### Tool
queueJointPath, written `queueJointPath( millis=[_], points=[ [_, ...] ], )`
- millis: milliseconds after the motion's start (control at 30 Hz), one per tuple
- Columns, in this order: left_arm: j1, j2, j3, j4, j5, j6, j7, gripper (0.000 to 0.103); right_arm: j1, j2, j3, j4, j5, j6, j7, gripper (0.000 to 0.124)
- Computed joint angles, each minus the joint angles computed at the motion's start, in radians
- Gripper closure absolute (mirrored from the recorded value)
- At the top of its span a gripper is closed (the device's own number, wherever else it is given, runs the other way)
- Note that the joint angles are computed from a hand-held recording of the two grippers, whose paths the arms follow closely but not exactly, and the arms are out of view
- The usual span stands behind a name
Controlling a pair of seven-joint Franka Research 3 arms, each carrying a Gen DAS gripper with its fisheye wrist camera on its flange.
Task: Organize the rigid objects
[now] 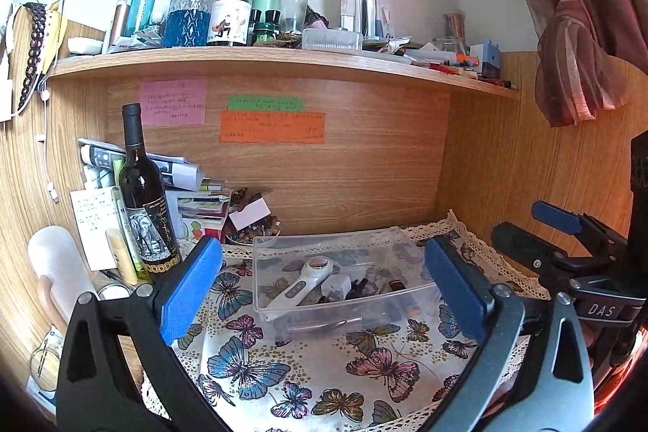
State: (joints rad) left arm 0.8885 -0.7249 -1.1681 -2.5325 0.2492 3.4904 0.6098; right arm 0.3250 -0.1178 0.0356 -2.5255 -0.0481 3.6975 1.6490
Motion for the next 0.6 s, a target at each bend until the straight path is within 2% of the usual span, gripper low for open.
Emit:
queueJointPath(
  millis=[600],
  points=[
    [0.012,0.010,-0.015,0.011,0.002,-0.005,-0.002,0.001,0.002,0.001,0.007,0.001,0.024,0.007,-0.021,0.021]
  ],
)
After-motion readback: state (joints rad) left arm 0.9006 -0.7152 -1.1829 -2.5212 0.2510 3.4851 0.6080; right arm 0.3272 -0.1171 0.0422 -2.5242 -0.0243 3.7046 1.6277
